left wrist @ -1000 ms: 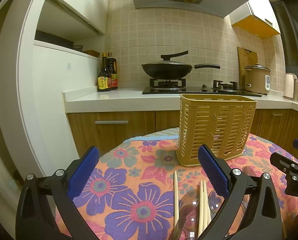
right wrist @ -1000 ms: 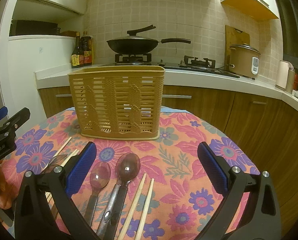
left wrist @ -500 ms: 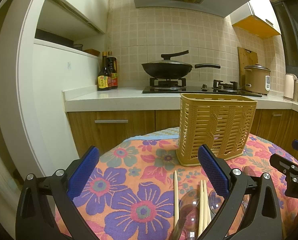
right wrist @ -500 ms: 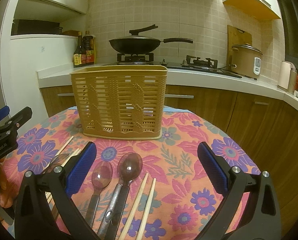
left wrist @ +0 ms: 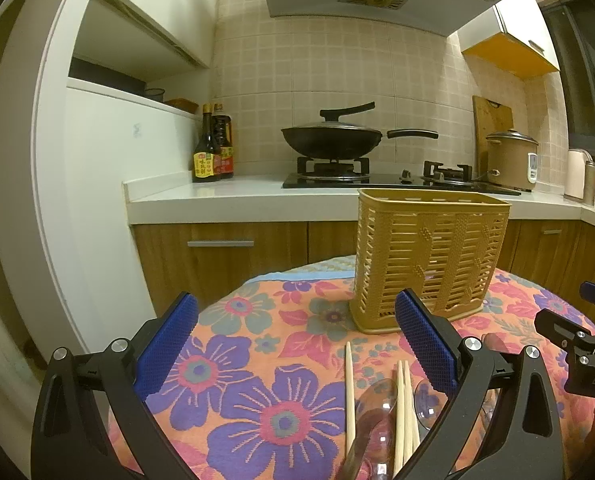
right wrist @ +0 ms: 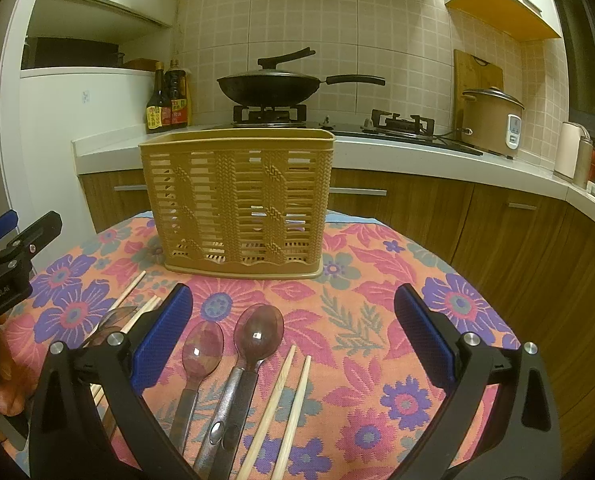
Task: Organize utensils
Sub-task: 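Grasp a clear spoon with the left tool while the right tool grasps a wooden chopstick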
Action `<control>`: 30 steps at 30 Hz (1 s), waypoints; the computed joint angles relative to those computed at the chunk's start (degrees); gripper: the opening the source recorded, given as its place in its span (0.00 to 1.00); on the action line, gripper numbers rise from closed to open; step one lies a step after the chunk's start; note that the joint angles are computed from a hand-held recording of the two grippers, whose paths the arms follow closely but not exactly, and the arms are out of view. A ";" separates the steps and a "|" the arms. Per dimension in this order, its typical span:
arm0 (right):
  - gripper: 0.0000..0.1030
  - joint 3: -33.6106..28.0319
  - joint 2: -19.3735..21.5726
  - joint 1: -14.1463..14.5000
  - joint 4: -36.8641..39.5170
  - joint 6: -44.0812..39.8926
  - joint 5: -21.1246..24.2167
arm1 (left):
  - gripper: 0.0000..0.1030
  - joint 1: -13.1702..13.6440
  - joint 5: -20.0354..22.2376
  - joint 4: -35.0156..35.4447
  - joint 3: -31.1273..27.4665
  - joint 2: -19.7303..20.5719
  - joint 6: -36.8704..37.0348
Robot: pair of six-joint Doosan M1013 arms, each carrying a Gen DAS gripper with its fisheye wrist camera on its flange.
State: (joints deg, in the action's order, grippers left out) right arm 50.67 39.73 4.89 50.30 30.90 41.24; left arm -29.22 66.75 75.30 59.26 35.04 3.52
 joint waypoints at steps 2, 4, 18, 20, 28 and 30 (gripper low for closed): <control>0.93 0.08 -0.01 0.02 0.01 0.22 -0.36 | 0.93 -0.01 0.00 -0.06 -0.01 0.02 -0.06; 0.93 0.21 -0.05 0.03 -0.35 1.08 -0.98 | 0.93 -0.02 -0.07 -0.01 0.06 -0.02 -0.30; 0.93 -7.27 2.08 0.07 -13.47 16.43 6.56 | 0.85 6.45 -14.69 -32.72 3.03 -5.85 19.07; 0.93 -9.69 2.74 0.69 -19.59 20.39 8.92 | 0.77 7.63 -15.76 -42.15 1.84 -5.30 28.44; 0.81 -20.55 7.53 0.63 -27.63 25.64 23.69 | 0.64 8.57 -10.45 -59.13 -4.09 -1.53 49.15; 0.72 -25.66 10.06 0.55 -29.12 27.39 29.43 | 0.55 8.70 -8.23 -60.98 -5.79 -0.61 51.28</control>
